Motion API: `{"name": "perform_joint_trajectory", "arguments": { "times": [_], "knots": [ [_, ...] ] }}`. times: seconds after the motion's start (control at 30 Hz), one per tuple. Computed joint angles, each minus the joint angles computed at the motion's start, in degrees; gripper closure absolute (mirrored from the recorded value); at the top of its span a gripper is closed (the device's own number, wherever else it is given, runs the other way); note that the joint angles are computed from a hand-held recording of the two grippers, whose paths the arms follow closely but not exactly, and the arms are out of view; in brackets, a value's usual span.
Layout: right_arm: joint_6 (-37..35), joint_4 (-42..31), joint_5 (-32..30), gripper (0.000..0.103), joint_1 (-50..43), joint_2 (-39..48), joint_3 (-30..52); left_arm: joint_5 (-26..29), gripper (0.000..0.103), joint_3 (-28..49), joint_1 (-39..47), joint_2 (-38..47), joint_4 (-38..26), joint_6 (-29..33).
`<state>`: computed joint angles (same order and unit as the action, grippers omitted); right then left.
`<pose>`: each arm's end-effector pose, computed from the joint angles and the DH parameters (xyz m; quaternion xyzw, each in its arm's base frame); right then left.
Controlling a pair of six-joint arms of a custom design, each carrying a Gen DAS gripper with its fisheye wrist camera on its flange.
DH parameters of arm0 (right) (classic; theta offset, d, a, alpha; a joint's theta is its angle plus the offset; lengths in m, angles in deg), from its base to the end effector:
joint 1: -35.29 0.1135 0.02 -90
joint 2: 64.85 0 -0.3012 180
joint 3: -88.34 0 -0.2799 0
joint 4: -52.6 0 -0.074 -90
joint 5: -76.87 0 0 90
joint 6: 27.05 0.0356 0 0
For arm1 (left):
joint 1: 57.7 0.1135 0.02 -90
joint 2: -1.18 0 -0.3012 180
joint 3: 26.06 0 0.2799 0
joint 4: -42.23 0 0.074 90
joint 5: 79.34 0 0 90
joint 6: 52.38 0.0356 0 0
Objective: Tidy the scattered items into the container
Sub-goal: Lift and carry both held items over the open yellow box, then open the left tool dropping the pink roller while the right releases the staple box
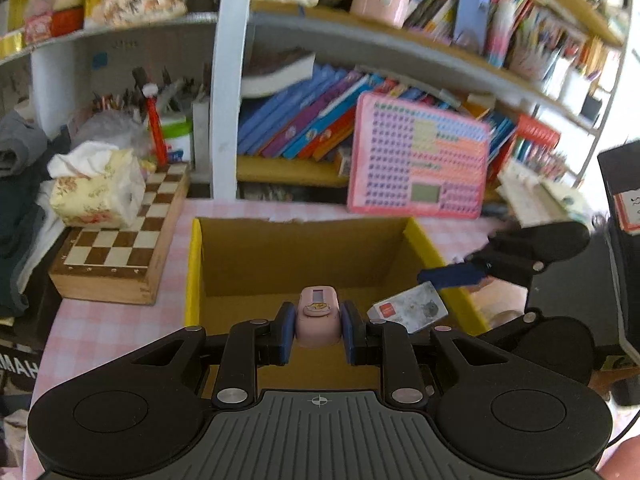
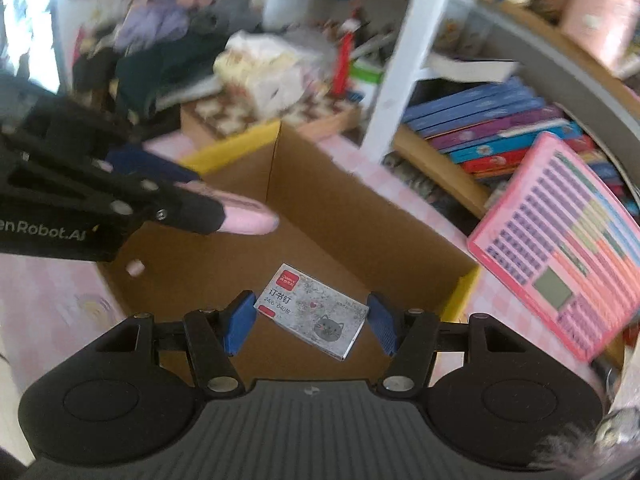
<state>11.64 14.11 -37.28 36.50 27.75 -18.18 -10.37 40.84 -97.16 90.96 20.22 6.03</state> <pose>0.3548 0.0221 0.2328 -0.4678 0.8163 0.0665 0.3321 0.2804 -0.2143 0.2302 -0.0075 0.9107 -0.0820 0.4049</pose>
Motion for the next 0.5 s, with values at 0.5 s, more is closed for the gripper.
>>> {"name": "perform_joint_trajectory", "arguments": {
  "times": [0.5],
  "knots": [
    [-5.8,-7.3,12.4,0.044,6.8,22.4,18.1,6.7,0.080,15.5,7.9,17.7,-9.7,7.3]
  ]
}}
